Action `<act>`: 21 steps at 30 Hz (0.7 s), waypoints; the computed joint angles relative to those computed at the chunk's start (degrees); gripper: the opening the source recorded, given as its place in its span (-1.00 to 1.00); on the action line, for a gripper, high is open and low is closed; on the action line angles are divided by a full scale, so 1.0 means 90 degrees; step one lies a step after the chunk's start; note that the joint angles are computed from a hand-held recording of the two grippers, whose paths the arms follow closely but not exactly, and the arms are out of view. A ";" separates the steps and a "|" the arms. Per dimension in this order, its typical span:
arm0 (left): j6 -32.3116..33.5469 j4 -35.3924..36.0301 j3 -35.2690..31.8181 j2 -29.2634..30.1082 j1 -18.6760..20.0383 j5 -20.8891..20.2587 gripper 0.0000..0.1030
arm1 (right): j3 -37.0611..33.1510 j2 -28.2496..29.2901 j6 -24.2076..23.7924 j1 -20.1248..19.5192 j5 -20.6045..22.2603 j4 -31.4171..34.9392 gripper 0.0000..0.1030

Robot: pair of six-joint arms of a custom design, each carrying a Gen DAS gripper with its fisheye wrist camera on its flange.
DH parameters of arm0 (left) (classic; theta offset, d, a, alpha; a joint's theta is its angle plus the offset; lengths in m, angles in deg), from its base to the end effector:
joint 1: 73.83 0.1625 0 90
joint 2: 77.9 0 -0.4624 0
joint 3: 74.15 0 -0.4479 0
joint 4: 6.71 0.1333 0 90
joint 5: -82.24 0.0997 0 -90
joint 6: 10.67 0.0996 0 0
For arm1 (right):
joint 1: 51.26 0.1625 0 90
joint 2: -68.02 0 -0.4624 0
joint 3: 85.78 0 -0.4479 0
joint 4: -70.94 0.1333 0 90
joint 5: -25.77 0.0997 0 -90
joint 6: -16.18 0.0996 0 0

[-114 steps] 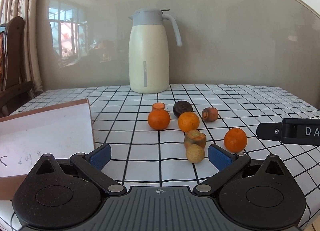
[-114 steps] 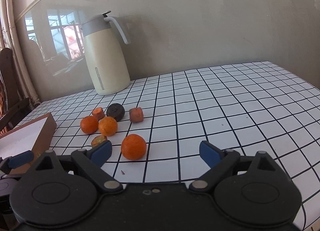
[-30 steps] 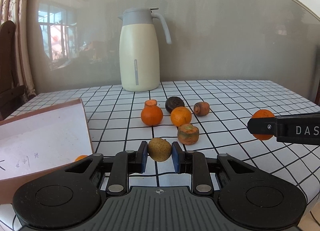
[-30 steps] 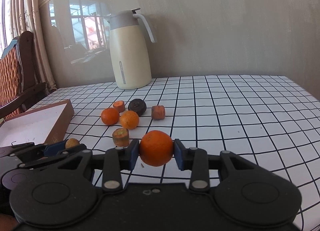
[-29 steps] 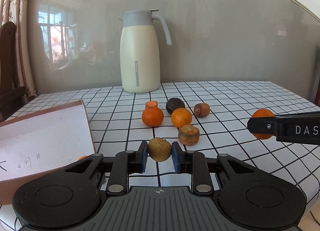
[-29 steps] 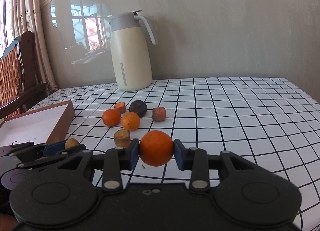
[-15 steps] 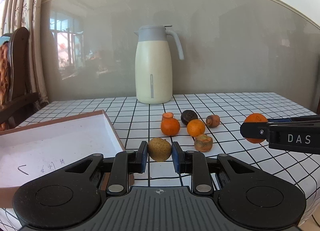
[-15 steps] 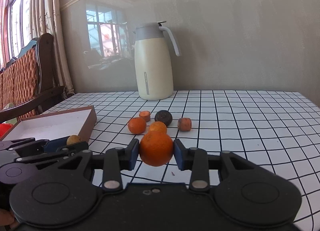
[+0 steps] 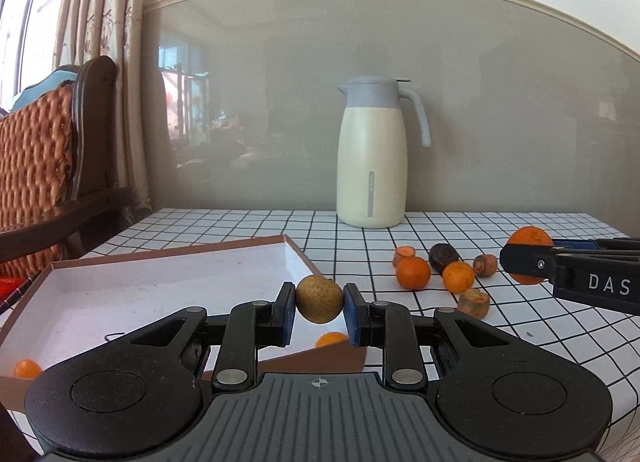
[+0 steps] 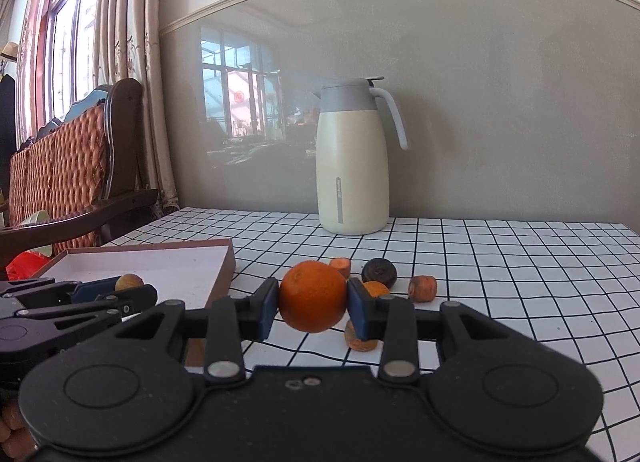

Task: Organize fruits
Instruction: 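Carry the brown fruit and orange over the box and open both tools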

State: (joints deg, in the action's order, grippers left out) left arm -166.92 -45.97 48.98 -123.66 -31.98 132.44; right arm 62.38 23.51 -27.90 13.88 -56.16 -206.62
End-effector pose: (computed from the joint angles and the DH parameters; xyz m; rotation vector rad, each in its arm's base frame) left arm -0.1808 -0.4265 -0.0690 1.0437 2.1437 -1.2963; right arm -0.0062 -0.3638 0.1401 0.4443 -1.8885 1.5123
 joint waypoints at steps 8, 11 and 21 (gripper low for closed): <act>0.0077 -0.0204 0.0157 -0.0310 0.0223 -0.0240 -0.50 | -0.0277 0.0216 0.0003 0.0412 -0.0174 0.0232 -0.44; 0.0087 -0.0277 0.0228 -0.0424 0.0296 -0.0323 -0.50 | -0.0381 0.0293 -0.0005 0.0551 -0.0227 0.0291 -0.44; 0.0239 -0.0646 0.0465 -0.0841 0.0564 -0.0606 -0.50 | -0.0679 0.0441 0.0093 0.0892 -0.0385 0.0508 -0.44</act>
